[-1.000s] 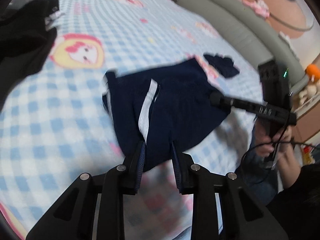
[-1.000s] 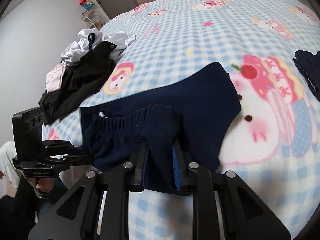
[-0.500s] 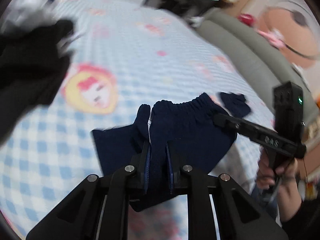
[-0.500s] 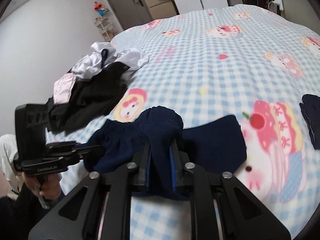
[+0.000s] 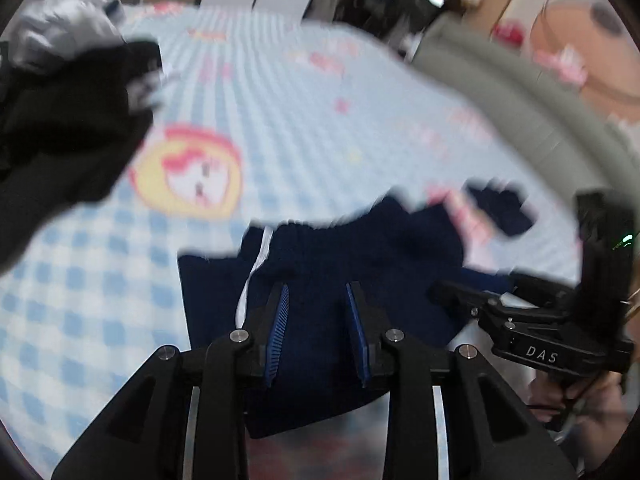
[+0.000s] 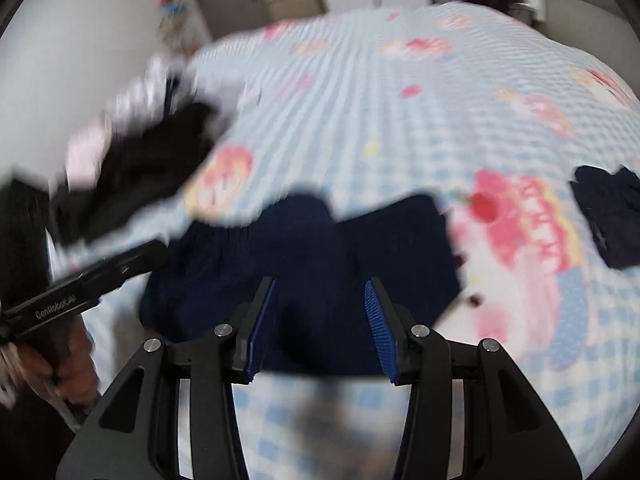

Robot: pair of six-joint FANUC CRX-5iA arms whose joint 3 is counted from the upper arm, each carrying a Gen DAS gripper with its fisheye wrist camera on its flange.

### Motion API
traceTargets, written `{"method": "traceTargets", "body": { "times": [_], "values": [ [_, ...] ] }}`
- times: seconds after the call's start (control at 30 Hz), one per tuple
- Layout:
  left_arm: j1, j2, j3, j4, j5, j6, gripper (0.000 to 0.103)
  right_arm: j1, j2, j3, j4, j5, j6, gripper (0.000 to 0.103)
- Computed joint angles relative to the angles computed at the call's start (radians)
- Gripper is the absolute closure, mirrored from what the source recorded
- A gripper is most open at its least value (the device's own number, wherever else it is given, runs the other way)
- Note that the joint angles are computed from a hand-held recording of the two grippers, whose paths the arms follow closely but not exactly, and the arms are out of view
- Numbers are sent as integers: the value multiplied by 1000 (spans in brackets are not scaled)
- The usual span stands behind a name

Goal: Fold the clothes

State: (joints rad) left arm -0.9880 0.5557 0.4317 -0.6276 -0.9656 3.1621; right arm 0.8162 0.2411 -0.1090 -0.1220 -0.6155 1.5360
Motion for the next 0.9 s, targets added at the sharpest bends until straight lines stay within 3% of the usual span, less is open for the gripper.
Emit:
{"method": "traceTargets", "body": {
  "times": [0.1,0.17,0.2,0.27,0.3,0.33,0.37,0.4,0.47,0.63,0.7,0.73,0.77,0.8,0.9],
  "values": [
    [11,1,-6,37,-36,51,84,11,46,-1,92,-17,-108,60],
    [-28,-32,-29,-36,-111,187,81,-13,41,1,83,-29,-145,55],
    [-40,-52,-56,-64,-105,253,75,-21,30,-5,90,-28,-165,55],
    [-48,-110,-156,-108,9,381,58,-37,2,-15,72,-14,-170,53],
    [-41,-126,-196,-114,82,412,55,-45,-13,-20,59,-6,-168,51],
    [-31,-124,-206,-96,121,398,52,-58,-19,-11,15,-12,-137,44],
    [-20,-118,-211,-76,150,378,49,-75,-19,9,-50,-30,-88,30],
    [-11,-100,-190,-48,138,342,48,-83,-10,23,-76,-47,-71,25],
    [10,-71,-170,-1,138,295,43,-85,21,47,-75,-79,-82,23],
    [38,-59,-185,23,196,308,40,-89,103,103,-103,-127,-93,18],
    [51,-51,-175,50,207,262,43,-78,98,104,-119,-118,-54,24],
    [51,-51,-169,56,205,249,53,-72,96,105,-127,-113,-35,32],
    [53,-45,-153,67,191,239,68,-66,94,106,-135,-110,-15,32],
    [52,-38,-134,78,170,229,71,-55,92,104,-122,-108,-4,34],
    [50,-7,-45,121,78,132,81,-56,96,124,-103,-145,-7,57]
  ]
}}
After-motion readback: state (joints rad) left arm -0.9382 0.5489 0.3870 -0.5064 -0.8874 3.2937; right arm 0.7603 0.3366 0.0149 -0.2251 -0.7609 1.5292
